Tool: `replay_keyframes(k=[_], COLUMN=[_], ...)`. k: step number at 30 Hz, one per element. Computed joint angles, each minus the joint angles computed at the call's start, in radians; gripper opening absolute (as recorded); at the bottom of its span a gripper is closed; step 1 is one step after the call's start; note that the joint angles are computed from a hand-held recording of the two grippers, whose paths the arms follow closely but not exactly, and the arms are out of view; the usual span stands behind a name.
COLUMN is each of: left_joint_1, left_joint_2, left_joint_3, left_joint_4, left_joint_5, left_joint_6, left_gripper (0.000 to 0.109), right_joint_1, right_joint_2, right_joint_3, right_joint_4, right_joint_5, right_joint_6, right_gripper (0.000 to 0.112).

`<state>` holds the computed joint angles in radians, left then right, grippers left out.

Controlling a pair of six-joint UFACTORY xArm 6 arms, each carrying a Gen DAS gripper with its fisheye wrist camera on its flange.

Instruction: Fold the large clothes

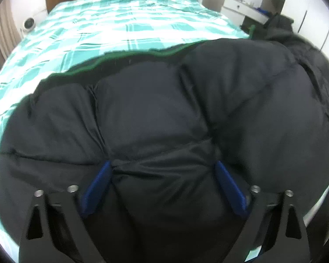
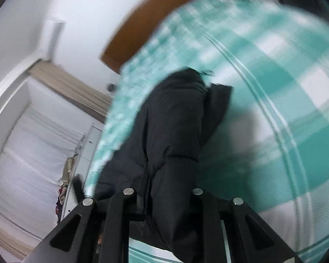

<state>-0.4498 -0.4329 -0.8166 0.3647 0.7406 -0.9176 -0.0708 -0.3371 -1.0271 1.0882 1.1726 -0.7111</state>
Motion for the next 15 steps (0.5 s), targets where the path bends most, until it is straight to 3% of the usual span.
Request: replay_keyframes(k=[4,7,10,12,15], left_joint_1=[0.069,0.122,0.147,0.142,0.093], left_joint_2=[-0.183,-0.247,-0.207,-0.156,-0.084], left_joint_3=[0.003,-0.062,-0.182,-0.261,-0.358], left_joint_4=[-0.111,-0.34,-0.564,-0.546,-0.383], left_joint_5=[-0.042,-0.072,0.001,0.084,0.21], left_joint_6=[0.106,0.339,0.584,0.613,0.553], left_gripper=[0.094,0.102,0.102,0.102,0.102], right_joint_1=[0.277,0.498,0.685,0.765,0.861], right_joint_2=[-0.189,-0.252,-0.265,-0.275,-0.329], right_joint_3=[0.059,0.106,0.142,0.174,0.27], right_joint_4=[-0.169,-0.329,-0.499,-0.599,-0.812], right_joint_5=[-0.269,-0.451,-0.581,-0.638,-0.733], right_joint_6=[0.002,0.047,0.108,0.147,0.229], right_gripper=[0.019,0.019,0.019,0.019,0.019])
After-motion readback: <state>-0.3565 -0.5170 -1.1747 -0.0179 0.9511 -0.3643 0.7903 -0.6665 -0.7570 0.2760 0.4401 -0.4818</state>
